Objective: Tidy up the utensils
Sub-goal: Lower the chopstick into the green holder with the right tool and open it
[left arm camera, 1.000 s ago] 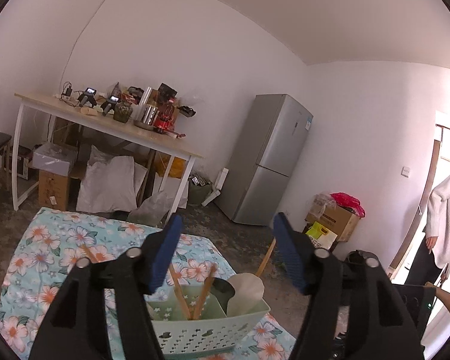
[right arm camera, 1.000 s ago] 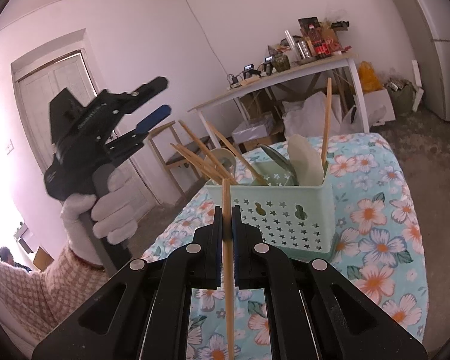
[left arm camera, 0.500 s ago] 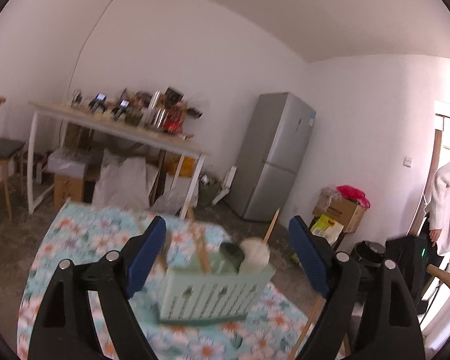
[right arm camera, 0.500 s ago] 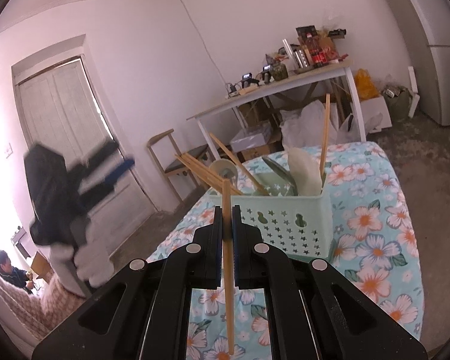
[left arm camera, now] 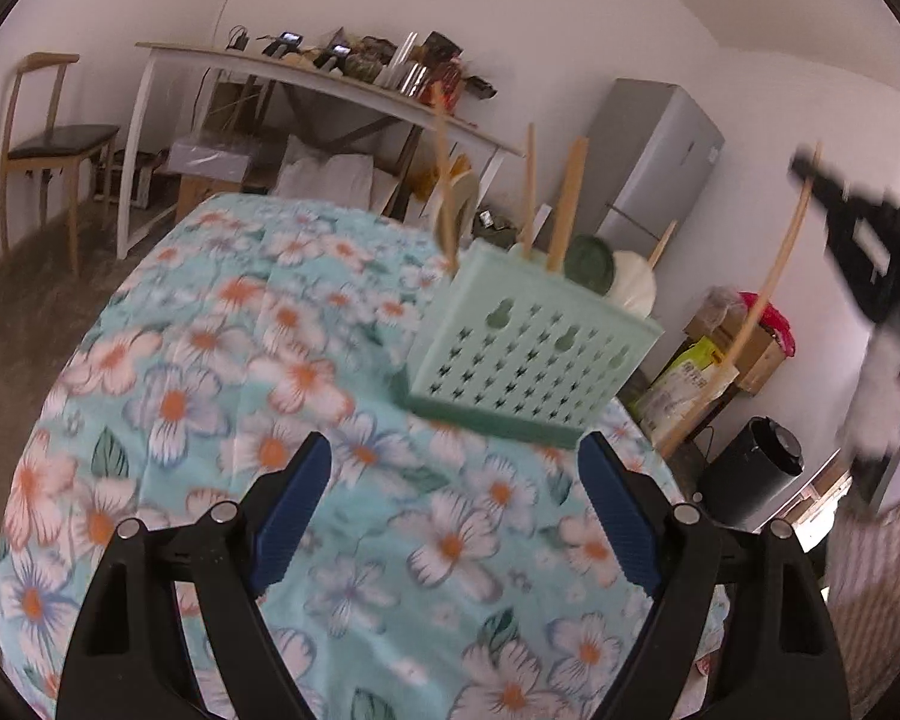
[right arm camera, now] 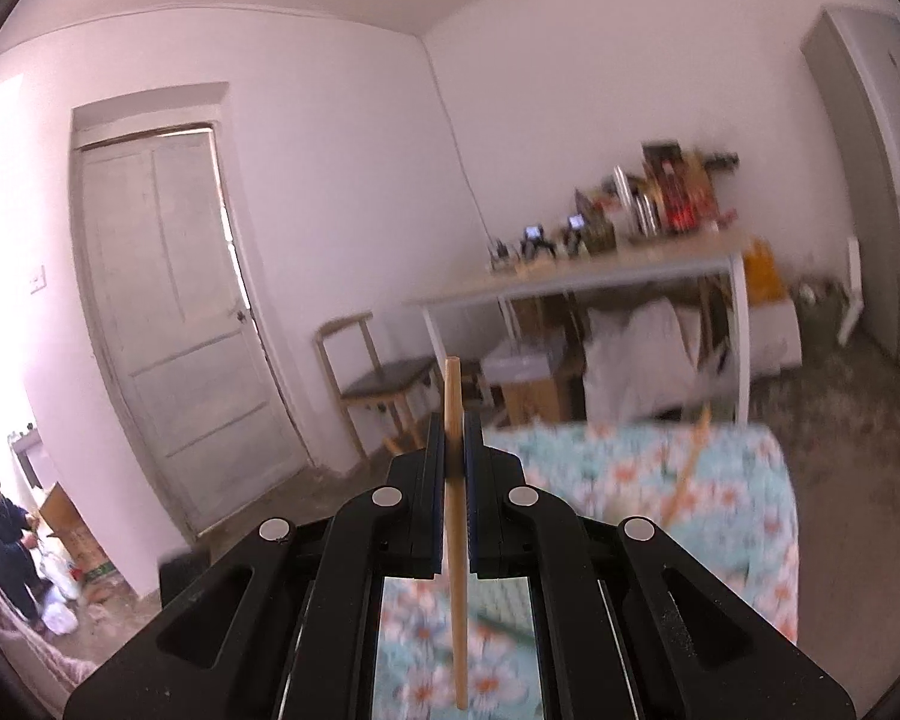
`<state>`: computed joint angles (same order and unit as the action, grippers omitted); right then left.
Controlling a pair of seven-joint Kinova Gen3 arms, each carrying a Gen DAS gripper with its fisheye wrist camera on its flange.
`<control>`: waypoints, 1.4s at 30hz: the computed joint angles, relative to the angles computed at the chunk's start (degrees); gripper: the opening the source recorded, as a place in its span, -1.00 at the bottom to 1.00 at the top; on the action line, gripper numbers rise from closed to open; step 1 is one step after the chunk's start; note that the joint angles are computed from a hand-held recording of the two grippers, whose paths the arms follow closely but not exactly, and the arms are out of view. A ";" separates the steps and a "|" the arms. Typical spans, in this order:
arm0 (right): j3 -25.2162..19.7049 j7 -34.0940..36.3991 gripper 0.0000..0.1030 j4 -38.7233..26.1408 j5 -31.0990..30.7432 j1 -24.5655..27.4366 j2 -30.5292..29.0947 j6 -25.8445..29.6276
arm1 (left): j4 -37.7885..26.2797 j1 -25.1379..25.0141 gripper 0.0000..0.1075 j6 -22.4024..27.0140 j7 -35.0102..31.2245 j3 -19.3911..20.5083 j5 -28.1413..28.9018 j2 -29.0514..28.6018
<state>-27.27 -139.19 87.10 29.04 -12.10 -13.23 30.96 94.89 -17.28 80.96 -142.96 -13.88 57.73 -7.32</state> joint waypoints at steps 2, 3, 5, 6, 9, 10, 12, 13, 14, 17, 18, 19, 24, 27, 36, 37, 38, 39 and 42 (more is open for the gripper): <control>-1.03 0.30 -0.92 -2.02 2.83 0.91 0.98 -0.42 | 0.45 -0.08 0.53 -0.44 -1.02 -0.21 -0.14 -0.11; -1.57 0.35 -0.92 -3.34 4.67 1.28 1.72 -0.69 | 0.58 -0.13 0.53 -0.49 -1.52 -0.31 -0.07 -0.12; -2.12 -0.40 -0.92 -5.48 8.40 1.51 3.23 -1.35 | 0.71 -0.18 0.53 -0.62 -2.06 -0.36 -0.07 -0.14; -1.90 -0.77 -0.92 -6.14 9.68 1.13 3.88 -1.64 | 0.87 -0.18 0.53 -0.70 -2.21 -0.34 -0.05 -0.25; -1.34 -2.20 -0.92 -8.02 13.85 0.10 5.95 -1.88 | 0.60 -0.18 0.53 -0.50 -2.19 -0.24 0.13 0.25; -0.94 -2.48 -0.92 -8.49 14.84 -0.39 6.69 -1.97 | 0.62 -0.23 0.53 -0.47 -2.23 -0.20 0.14 0.34; -0.28 -3.23 -0.92 -8.88 17.25 -1.49 7.93 -1.72 | 0.53 -0.37 0.53 -0.38 -2.23 -0.09 0.09 0.57; -0.42 -4.06 -0.92 -9.14 19.31 -1.99 8.62 -0.85 | 0.56 -0.45 0.53 -0.32 -2.20 -0.04 0.04 0.71; -0.50 -4.09 -0.92 -9.36 20.44 -2.37 9.29 -0.15 | 0.58 -0.56 0.53 -0.19 -2.18 -0.02 0.06 0.83; 1.12 -3.61 -0.92 -9.24 22.75 -4.94 11.47 2.02 | 0.61 -0.88 0.53 -0.14 -2.05 0.17 0.01 1.09; 1.36 -3.51 -0.92 -9.33 23.82 -5.95 12.06 3.37 | 0.65 -0.97 0.53 -0.23 -2.10 0.22 0.02 1.14; 1.83 -2.86 -0.92 -9.35 24.14 -6.83 12.64 4.28 | 0.68 -1.07 0.53 -0.25 -2.16 0.24 0.05 1.21; 3.20 1.16 -0.87 -9.43 26.62 -12.45 15.23 12.04 | 0.60 -1.46 0.53 -0.47 -1.79 0.42 -0.13 1.36; 4.25 1.44 -0.38 -8.62 28.05 -15.70 15.11 14.69 | 0.64 -1.57 0.53 -0.72 -1.95 0.44 -0.18 1.24; 6.43 -9.83 -0.08 -1.92 30.66 -22.05 9.01 19.81 | 0.62 -0.94 0.54 -2.10 -1.70 0.45 -0.72 0.07; 6.04 -11.72 -0.05 -0.97 30.75 -22.12 8.20 20.38 | 0.64 -0.74 0.56 -2.45 -1.62 0.49 -0.88 -0.27; 4.89 -14.06 -0.03 0.25 30.22 -21.32 7.08 20.99 | 0.66 -0.52 0.56 -2.76 -1.52 0.47 -1.01 -0.50; 4.79 -15.45 -0.01 0.74 29.80 -21.57 6.63 21.50 | 0.68 -0.23 0.58 -3.40 -1.18 0.62 -1.34 -0.96; 2.56 -20.93 0.08 3.57 28.59 -20.51 4.69 22.77 | 0.74 0.91 0.65 -5.27 -0.12 0.79 -2.25 -2.06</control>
